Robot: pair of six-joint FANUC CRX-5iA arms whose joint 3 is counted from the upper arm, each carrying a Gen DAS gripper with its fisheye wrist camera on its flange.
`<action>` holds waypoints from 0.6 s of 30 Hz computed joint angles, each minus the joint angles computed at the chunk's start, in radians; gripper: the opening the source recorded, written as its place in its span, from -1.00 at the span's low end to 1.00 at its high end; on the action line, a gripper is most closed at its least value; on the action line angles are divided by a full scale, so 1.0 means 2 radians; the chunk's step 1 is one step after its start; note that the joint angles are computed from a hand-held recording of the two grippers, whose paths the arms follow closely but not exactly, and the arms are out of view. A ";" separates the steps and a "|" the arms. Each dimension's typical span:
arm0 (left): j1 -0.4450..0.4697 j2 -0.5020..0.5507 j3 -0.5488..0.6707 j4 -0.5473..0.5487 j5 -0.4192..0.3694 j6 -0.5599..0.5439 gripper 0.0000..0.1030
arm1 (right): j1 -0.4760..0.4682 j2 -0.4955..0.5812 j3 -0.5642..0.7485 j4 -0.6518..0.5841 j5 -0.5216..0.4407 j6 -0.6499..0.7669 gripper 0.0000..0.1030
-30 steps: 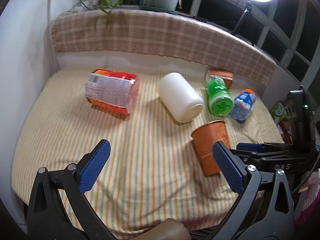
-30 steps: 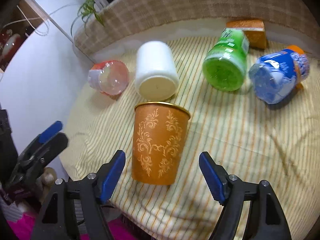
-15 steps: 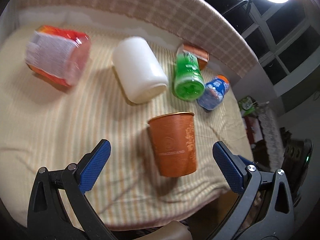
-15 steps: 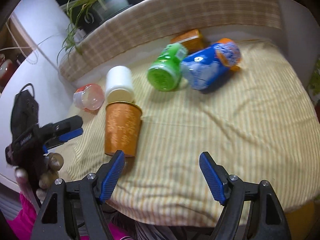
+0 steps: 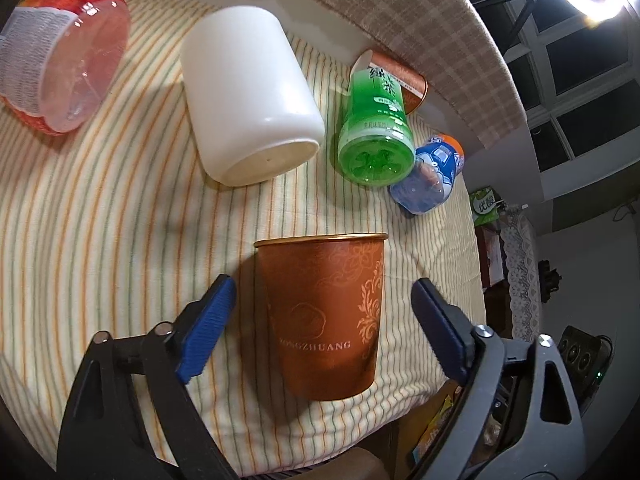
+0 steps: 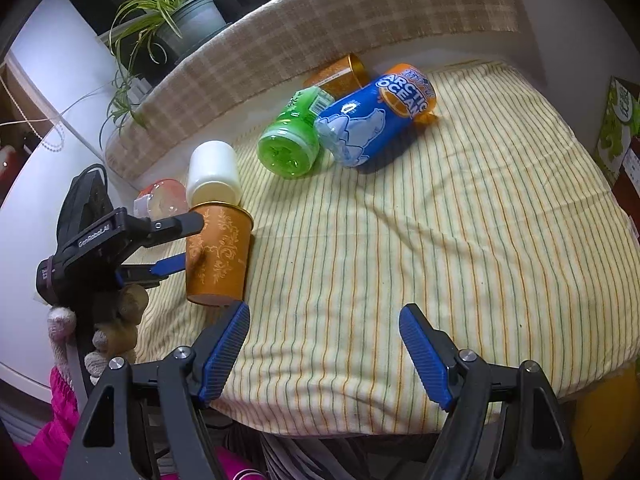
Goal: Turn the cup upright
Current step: 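Open the right gripper and move the left gripper to the cup, then grasp the upright copper cup with the left gripper and lift it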
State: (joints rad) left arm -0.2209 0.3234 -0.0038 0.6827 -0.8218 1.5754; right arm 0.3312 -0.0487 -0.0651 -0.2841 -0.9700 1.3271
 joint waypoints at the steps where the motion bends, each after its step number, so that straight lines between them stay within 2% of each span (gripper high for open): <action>1: 0.000 0.002 0.002 0.000 -0.002 0.001 0.69 | 0.000 0.000 0.000 -0.001 0.000 0.000 0.54; 8: -0.001 0.009 0.009 -0.004 -0.004 0.003 0.62 | -0.006 0.005 0.002 -0.007 -0.003 0.002 0.54; 13: -0.003 0.011 0.014 -0.014 -0.004 0.004 0.39 | -0.008 0.008 0.005 -0.010 -0.003 0.001 0.54; 18: -0.008 0.010 0.022 -0.038 0.001 0.014 0.33 | -0.008 0.010 0.007 -0.012 -0.003 0.003 0.54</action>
State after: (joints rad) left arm -0.2372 0.3425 0.0401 0.6069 -0.8190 1.6041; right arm 0.3148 -0.0294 -0.0515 -0.3074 -0.9763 1.3331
